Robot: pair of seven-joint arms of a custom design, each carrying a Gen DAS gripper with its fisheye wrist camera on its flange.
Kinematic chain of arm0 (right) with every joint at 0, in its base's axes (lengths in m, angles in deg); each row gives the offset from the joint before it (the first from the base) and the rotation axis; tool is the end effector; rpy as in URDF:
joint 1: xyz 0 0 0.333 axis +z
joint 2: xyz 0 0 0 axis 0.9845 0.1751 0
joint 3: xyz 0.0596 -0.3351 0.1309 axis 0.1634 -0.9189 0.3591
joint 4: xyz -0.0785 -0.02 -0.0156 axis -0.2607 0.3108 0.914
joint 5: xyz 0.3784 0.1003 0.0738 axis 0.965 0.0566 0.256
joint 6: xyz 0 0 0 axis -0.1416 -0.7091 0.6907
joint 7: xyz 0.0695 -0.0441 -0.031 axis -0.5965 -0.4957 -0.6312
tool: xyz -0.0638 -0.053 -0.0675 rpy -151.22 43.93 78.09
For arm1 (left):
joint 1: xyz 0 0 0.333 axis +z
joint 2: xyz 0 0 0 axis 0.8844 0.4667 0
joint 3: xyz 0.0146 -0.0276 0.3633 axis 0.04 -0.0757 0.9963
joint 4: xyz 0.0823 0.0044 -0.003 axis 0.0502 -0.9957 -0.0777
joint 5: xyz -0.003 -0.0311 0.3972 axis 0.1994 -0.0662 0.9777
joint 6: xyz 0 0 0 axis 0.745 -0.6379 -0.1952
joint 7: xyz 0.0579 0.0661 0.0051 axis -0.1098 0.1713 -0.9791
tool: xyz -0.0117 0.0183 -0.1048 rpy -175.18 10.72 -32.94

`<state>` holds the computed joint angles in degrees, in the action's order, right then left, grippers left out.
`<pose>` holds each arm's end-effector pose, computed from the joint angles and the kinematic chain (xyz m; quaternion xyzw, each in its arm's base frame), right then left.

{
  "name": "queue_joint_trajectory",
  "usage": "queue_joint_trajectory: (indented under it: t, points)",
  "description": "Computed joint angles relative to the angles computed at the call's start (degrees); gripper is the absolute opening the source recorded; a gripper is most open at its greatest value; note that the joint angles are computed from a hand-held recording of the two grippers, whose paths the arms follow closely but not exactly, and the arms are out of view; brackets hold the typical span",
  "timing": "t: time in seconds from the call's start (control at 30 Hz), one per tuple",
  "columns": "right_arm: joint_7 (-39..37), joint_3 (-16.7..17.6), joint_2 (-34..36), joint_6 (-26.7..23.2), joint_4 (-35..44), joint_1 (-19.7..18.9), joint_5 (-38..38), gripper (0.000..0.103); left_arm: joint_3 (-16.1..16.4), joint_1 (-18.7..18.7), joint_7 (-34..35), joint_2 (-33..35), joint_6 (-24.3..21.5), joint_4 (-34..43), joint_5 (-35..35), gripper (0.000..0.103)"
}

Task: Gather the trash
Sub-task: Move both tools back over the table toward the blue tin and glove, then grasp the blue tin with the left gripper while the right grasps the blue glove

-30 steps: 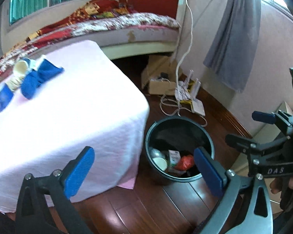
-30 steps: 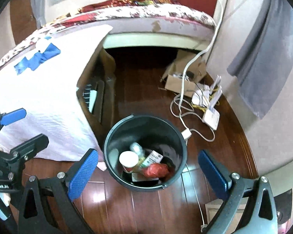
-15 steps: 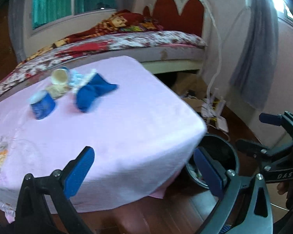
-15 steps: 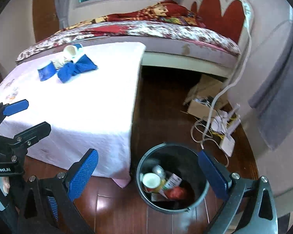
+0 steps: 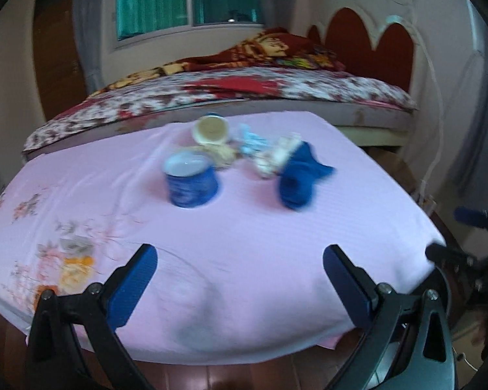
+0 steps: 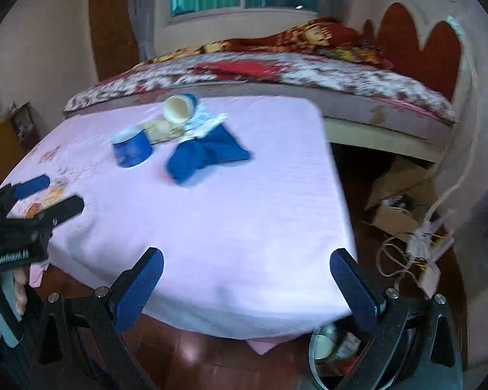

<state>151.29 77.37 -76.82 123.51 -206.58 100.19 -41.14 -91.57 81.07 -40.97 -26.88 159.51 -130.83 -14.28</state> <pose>0.5220 0.1608 0.5607 -0.7943 0.4719 -0.1977 0.3275 0.4559 -0.1183 0.5541 -0.6879 0.5809 -0.2747 0.3373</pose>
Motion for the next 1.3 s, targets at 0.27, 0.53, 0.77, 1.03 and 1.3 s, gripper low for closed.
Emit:
queue_joint_trajectory:
  t: [0.27,0.53,0.77,1.03,1.3]
  points:
    - [6.65,4.48,5.93,4.36,4.41,0.60,-7.10,0.103,1.08,6.32,-2.88,3.52,2.59,1.25,4.37,0.102]
    - [16.84,7.47,16.23,2.45,15.69,-0.94,-15.76,0.099,3.15,7.46,-9.72,12.42,3.59,7.32,13.35,0.102]
    - [25.22,8.42,26.18,-5.34,28.88,-1.59,-21.90,0.084,8.99,0.24,-2.76,19.55,3.69,12.45,7.48,0.101]
    - [26.08,9.35,29.95,-7.38,33.74,-3.44,-23.06,0.060,13.05,-6.15,9.15,24.46,0.72,17.12,-5.34,0.088]
    - [20.91,13.17,29.70,-7.97,33.13,-7.35,-16.38,0.053,17.41,-10.49,17.60,24.14,2.11,15.93,-15.67,0.078]
